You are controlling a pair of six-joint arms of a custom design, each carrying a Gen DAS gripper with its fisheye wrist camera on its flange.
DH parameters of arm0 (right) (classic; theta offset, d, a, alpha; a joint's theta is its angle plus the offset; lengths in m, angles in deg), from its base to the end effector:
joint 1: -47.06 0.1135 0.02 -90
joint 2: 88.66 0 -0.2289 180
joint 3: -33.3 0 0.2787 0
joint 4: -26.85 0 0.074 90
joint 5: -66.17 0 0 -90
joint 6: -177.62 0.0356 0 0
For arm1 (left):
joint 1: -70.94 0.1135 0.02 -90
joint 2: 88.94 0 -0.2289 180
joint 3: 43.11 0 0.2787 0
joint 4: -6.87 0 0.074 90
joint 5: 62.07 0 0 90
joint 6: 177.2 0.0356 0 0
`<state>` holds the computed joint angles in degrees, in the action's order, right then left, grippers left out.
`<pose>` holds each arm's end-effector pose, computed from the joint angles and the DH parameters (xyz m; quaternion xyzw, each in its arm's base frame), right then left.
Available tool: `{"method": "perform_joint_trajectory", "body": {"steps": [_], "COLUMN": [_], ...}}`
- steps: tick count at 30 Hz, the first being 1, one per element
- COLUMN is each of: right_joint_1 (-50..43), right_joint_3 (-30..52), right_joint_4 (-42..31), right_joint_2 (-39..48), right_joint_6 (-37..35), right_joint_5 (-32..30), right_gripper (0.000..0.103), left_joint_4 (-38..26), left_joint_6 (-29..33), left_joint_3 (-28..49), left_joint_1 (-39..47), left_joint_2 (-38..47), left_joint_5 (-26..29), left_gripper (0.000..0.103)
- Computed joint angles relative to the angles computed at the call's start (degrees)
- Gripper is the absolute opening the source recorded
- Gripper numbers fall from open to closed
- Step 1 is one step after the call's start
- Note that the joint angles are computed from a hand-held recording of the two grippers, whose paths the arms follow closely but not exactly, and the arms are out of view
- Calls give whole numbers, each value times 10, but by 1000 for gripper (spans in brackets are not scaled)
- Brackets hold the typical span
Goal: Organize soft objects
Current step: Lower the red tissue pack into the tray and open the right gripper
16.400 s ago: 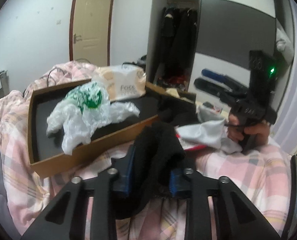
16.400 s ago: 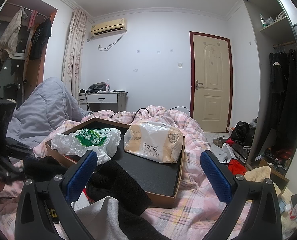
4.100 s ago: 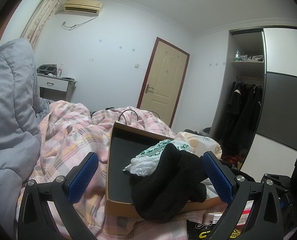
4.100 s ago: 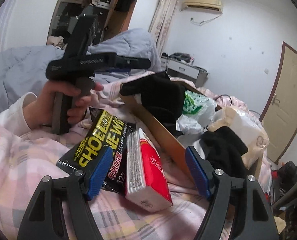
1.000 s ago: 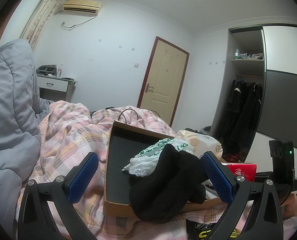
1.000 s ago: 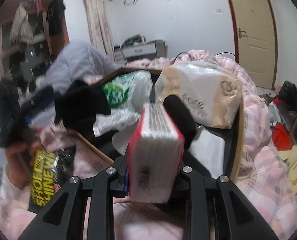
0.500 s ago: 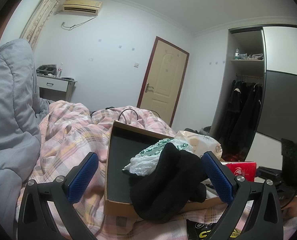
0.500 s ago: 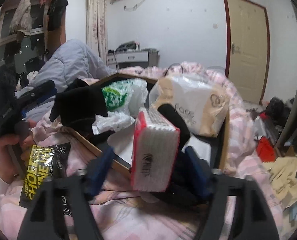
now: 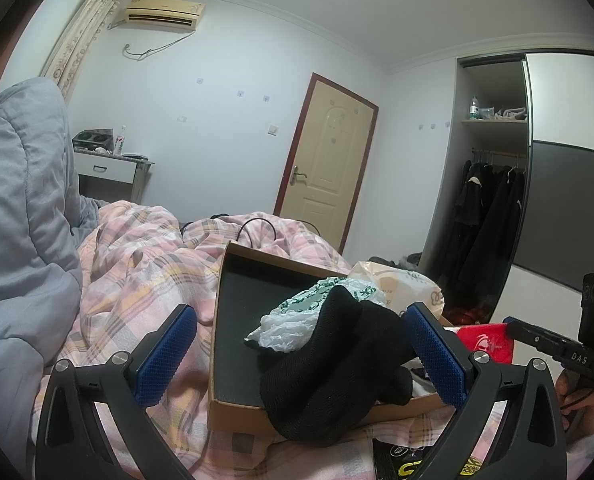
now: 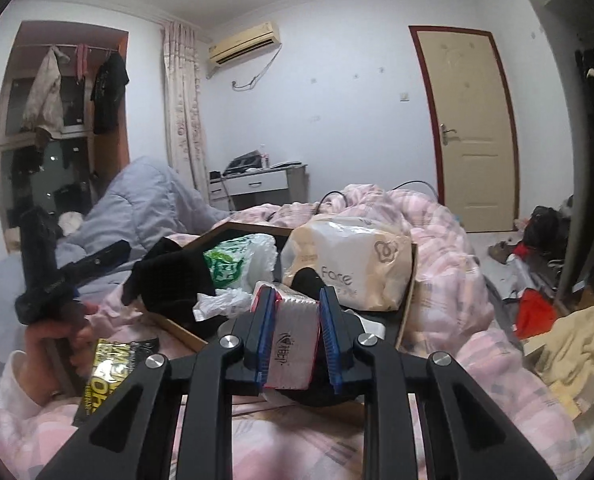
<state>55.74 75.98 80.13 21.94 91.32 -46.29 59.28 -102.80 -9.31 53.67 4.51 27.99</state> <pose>0.3031 0.0600 0.0425 -0.1527 0.7704 0.2179 0.5794 0.2705 -0.0841 0.0877 0.0113 0.7503 -0.1874 0.6339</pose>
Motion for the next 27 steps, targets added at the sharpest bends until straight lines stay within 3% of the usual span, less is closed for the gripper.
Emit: {"method": "perform_joint_trajectory", "body": {"steps": [12,17,21,23,24,27], "right_joint_1": [52,60,56,55,54,50], "right_joint_3": [35,62,46,33,25,-9], "right_joint_4": [-132,-161,-150,-137,-126,-58], "right_joint_2": [-26,-19,-21,-25,-26,-30], "right_joint_6": [-85,-105,-113,-116,-116,-109], "right_joint_5": [69,106,102,108,111,120], "right_gripper": [19,19,20,26,35,76], "left_joint_4": [1,-1,-2,-1,-1,-3], "left_joint_6": [2,4,4,5,5,5], "left_joint_3": [1,1,2,1,0,2], "left_joint_1": [1,1,2,2,2,1], "left_joint_2": [3,3,3,2,2,2], "left_joint_5": [2,2,3,3,4,3], "left_gripper": [103,103,103,103,103,103]}}
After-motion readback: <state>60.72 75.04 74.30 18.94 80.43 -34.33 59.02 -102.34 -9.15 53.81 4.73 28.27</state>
